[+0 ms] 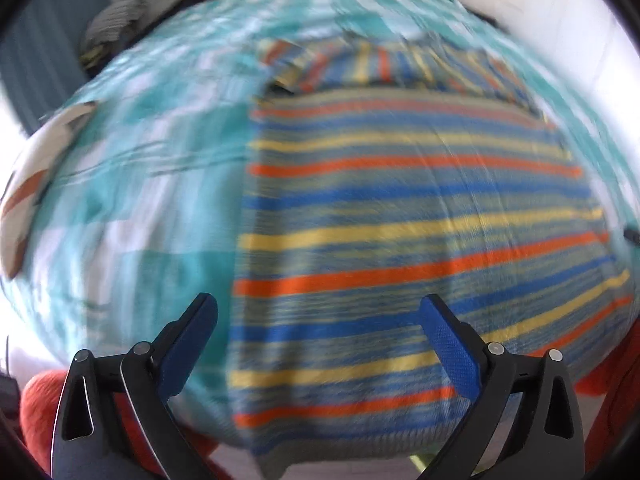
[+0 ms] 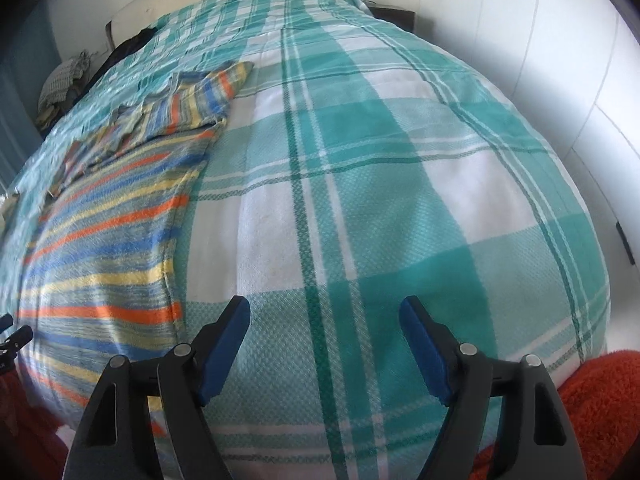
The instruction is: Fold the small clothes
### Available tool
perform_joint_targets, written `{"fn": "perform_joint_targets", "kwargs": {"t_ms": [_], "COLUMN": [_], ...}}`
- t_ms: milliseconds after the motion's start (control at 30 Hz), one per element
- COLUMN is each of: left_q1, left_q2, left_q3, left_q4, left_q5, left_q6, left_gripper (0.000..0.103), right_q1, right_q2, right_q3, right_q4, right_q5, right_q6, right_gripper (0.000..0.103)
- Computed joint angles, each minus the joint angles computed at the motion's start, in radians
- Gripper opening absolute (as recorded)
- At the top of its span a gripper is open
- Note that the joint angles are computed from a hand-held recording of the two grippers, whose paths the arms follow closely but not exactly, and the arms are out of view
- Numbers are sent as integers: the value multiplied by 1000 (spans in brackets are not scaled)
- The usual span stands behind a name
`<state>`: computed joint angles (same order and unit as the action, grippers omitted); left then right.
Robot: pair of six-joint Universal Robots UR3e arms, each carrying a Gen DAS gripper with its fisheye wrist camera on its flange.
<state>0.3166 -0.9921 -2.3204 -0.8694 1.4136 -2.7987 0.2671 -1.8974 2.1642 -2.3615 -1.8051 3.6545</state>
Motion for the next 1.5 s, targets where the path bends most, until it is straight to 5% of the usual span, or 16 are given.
{"fn": "perform_joint_targets", "kwargs": {"t_ms": [133,200,267,400,500,633,867,933,1033,1067,1200,1400,1500], "left_q1": [340,392,371,259,212,319,340,298,256,257,354,482,375], "left_q2": [161,125,88,1,-29,16,-56,-70,-78,-62,61,-37,-238], "left_q3": [60,47,39,48,44,26,55,63,89,91,122,373,513], "left_q4": [-458,-541,-539,-496,-471,-527,-567,-577,-602,-614,-748,-987,-844], "left_q5": [-170,-155,-138,-116,-84,-116,-94,-60,-29,-32,-97,-314,-382], "left_q6": [140,162,139,148,144,194,208,211,207,203,264,372,260], "left_gripper": [102,101,101,100,95,94,90,76,25,7,5,5,5], "right_q1": [-208,-357,-392,-203,-164,-25,-25,-36,-78,-71,-97,-265,-350], "right_q2": [-257,-388,-416,-274,-160,19,26,31,4,7,-34,-101,-27], "right_q3": [57,92,83,13,13,-44,-16,-31,-25,-35,-58,-101,-168], "right_q4": [162,321,446,405,372,278,227,246,295,301,356,426,373], "right_q5": [364,608,705,593,677,593,602,618,668,658,692,871,938], "right_q6": [-85,-174,-235,-258,-323,-294,-273,-293,-340,-335,-345,-384,-385], "right_gripper": [77,77,77,77,77,77,76,61,8,8,7,7,7]}}
